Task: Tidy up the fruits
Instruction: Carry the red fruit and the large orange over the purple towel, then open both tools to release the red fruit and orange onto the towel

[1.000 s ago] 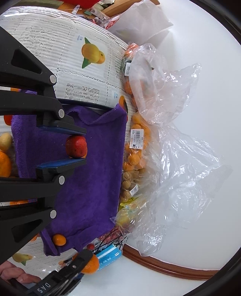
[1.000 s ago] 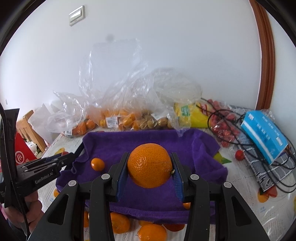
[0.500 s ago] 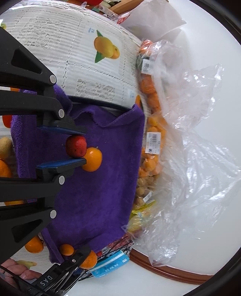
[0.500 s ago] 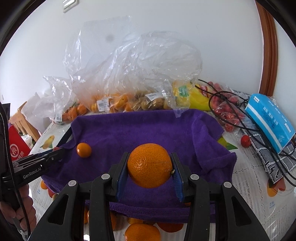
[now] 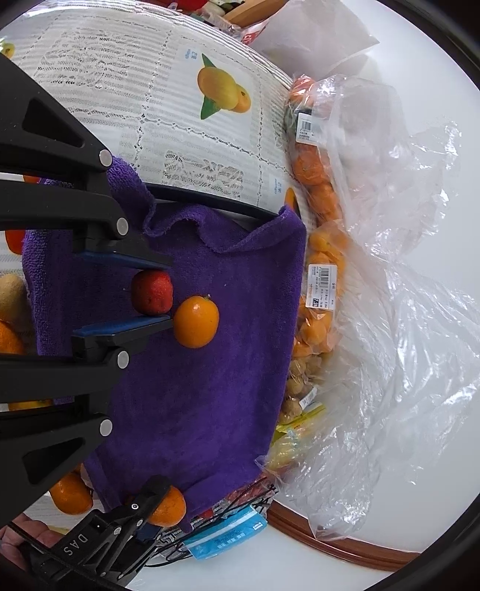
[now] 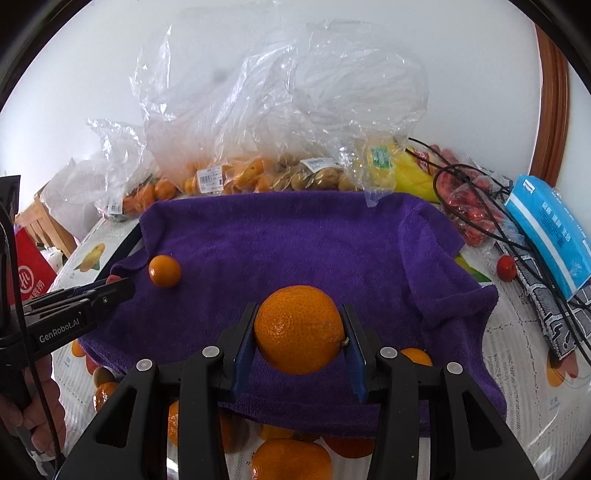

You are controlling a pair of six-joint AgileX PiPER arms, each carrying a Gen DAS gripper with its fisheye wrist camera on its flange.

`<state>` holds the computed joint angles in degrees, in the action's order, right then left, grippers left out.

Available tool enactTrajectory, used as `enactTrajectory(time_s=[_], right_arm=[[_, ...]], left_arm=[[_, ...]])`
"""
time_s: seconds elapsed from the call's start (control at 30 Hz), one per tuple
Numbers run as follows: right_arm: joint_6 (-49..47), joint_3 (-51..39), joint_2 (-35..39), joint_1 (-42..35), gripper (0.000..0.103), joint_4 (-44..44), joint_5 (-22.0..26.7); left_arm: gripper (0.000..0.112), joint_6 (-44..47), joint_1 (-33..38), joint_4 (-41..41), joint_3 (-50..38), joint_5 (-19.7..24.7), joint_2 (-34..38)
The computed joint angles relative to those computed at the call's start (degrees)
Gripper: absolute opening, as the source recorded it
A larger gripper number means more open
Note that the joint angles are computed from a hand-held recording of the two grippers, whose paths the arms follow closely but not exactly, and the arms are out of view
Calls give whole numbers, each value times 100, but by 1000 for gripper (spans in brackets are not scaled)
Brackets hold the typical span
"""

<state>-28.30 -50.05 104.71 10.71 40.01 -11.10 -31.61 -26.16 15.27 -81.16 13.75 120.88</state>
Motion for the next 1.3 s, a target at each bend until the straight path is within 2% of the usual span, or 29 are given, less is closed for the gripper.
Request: enactTrajectory(time_s=[0.1,0.27,0.43,0.57,0.67,0.8,0.9,1.07,1.17,1.23,1.3], right_arm=[[96,7,19,-24,43,-106,60],[-1279,-111,119,20,43,1276,65],[-1542,-144,125,18,43,1548,102],[-2222,-178,132,94,43,2202,36],[-1522,-42,35,159,43,1464,-175],[-1275,37,-35,208,44,1179,-299],[-659,105,-85,173,49,574,-334],[-355,130,-143,126,53,384,-337],[216,208,-191,83,57,-107,-431],[299,235,-208,71,58,-146,-474],[168,232,-235,78,58,13,-476]], left_arm=[[24,279,21,-286,-17,-3,23],[24,227,-16,-229,-81,84,90],[24,17,-51,-10,-149,141,164],[24,261,-28,-296,-162,177,177],[24,-35,-57,12,-151,147,182],[24,-99,-84,89,-191,204,216],[24,-24,-97,20,-177,181,211],[24,59,-114,-59,-207,217,221],[35,80,-97,-93,-169,147,195],[51,-4,-96,-22,-118,97,146],[55,-91,-87,55,-24,1,61]])
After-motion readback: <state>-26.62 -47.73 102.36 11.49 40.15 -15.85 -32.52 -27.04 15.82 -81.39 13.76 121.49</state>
